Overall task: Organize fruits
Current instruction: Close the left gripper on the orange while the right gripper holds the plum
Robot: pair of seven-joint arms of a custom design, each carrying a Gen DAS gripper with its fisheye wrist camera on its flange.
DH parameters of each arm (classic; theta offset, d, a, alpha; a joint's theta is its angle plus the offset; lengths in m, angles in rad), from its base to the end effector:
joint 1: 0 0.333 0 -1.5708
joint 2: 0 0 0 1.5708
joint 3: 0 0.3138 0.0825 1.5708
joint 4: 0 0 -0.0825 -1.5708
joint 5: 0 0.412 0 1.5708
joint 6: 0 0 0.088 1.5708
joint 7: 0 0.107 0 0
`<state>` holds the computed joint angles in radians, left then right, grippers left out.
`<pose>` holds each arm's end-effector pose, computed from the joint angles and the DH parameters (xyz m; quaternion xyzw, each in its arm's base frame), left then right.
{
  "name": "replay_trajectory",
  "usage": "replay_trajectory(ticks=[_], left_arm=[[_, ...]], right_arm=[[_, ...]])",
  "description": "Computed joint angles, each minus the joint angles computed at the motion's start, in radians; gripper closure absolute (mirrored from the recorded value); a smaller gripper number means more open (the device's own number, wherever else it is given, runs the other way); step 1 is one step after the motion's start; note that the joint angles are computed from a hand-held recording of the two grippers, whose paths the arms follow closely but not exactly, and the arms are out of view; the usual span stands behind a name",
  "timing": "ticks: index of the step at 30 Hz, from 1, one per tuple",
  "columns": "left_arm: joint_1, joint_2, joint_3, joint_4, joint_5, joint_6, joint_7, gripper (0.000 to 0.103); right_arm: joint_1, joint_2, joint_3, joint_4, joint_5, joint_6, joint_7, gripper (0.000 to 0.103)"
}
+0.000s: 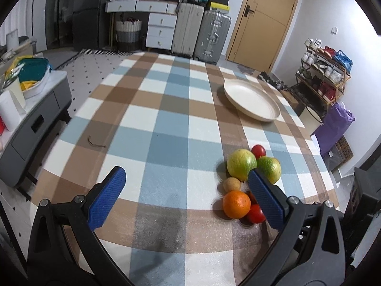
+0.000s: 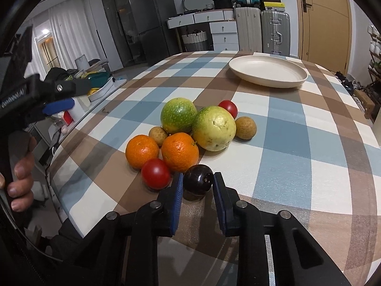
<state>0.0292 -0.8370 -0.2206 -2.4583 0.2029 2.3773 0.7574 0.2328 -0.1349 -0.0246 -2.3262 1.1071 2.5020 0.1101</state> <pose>0.3706 -0.0935 0.6403 -0.7990 0.4543 -0.2865 0.2705 0.5267 0.1050 0.4046 -0.8569 0.3267 -0.0696 0.3927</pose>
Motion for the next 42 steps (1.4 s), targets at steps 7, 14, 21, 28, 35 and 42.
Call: replay_trajectory(ticks=[7,14,21,28,35,42], left_arm=[[-0.034,0.058,0.021,0.002,-0.034,0.019,0.034,0.001],[-0.059,0.121,0.026,0.012,-0.075,0.02,0.067,0.001],[-0.081,0.166,0.032,0.019,-0.108,0.031,0.088,0.001],[-0.102,0.213,0.04,0.035,-0.147,0.051,0.114,0.001],[-0.138,0.231,0.074,0.022,-0.225,0.097,0.155,0.015],[-0.205,0.216,0.143,-0.022,-0.355,0.186,0.254,0.056]], right_arm=[[-0.006,-0.001,-0.006,0.004,0.02,-0.016,-0.013,0.078],[-0.014,-0.005,-0.011,0.004,0.035,-0.025,-0.023,0.077],[-0.022,-0.002,-0.013,0.007,0.046,-0.035,-0.031,0.077],[-0.026,-0.006,-0.016,0.003,0.058,-0.04,-0.041,0.077],[-0.037,0.006,-0.018,0.013,0.064,-0.059,-0.034,0.077],[-0.043,0.003,-0.019,0.011,0.072,-0.069,-0.041,0.077]])
